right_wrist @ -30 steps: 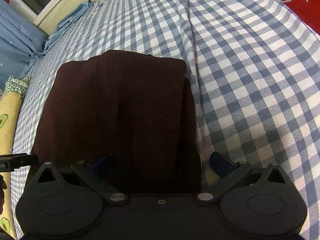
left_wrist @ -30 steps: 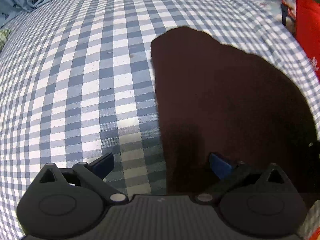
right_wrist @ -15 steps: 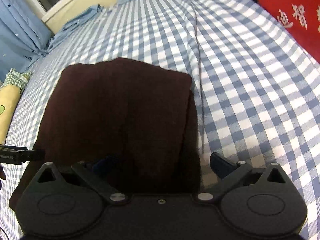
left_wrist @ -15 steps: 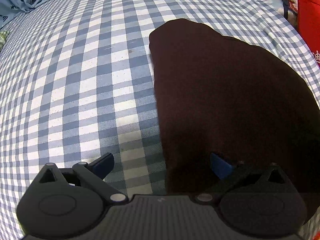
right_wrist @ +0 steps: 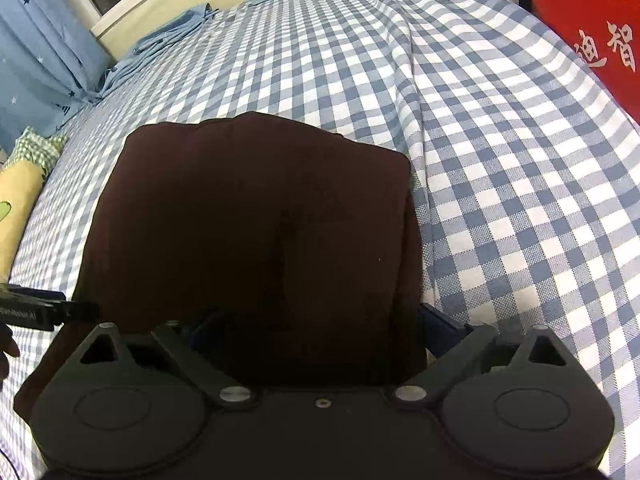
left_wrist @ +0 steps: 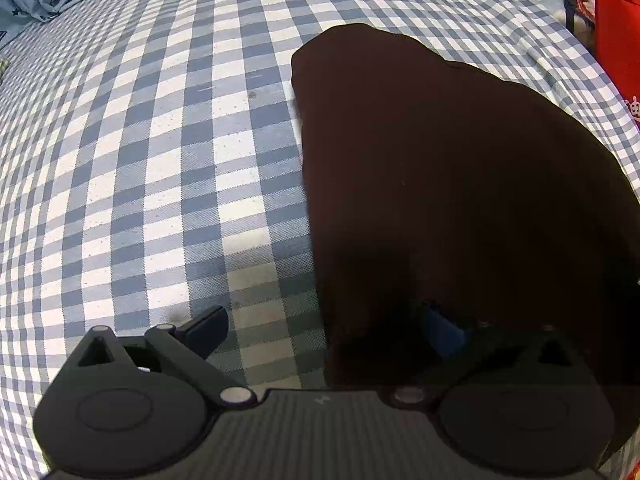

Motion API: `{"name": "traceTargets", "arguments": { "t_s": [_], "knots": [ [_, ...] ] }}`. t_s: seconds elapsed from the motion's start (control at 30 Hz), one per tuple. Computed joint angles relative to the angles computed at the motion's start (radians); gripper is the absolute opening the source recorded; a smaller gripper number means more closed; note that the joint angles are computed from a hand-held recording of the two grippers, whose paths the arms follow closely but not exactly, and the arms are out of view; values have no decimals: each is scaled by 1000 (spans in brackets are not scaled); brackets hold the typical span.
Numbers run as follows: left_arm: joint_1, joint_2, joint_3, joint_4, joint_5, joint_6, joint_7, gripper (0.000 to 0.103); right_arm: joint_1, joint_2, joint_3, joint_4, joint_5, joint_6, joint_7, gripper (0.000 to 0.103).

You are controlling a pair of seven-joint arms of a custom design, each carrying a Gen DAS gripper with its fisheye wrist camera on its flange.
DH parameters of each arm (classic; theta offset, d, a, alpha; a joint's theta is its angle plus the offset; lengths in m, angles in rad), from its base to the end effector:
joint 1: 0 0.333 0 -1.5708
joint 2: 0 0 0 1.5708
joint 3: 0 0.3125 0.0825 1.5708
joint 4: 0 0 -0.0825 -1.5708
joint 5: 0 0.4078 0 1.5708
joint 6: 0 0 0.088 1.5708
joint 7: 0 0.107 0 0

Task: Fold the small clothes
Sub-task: 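Press both open tools down on the maroon bundle to flatten it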

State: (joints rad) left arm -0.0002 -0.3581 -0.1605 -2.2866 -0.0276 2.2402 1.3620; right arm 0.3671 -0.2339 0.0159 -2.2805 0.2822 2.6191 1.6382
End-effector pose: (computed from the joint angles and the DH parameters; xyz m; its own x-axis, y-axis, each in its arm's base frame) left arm 0.4887 -0.0852 0.5118 0.0580 -0.9978 0.0332 -0.9509 -0.0653 -0.3026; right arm 0.5028 0.1961 0.4996 0.1824 -0.9431 -0.2779 -0.8689 -0.0223 -0.4945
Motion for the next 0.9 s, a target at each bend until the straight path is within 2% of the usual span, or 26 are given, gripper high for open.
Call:
{"name": "traceTargets", "arguments": {
  "t_s": [0.3, 0.47, 0.9],
  "knots": [
    [-1, -6, -2, -9, 3, 12, -15, 103, 1, 0, 6, -6, -22, 22, 44, 95],
    [0, -6, -5, -8, 9, 12, -21, 103, 6, 23, -9, 15, 24, 2, 14, 95],
    [-1, -2, -3, -5, 8, 5, -29, 103, -3, 39, 5, 30, 45, -20, -38, 101]
  ]
}}
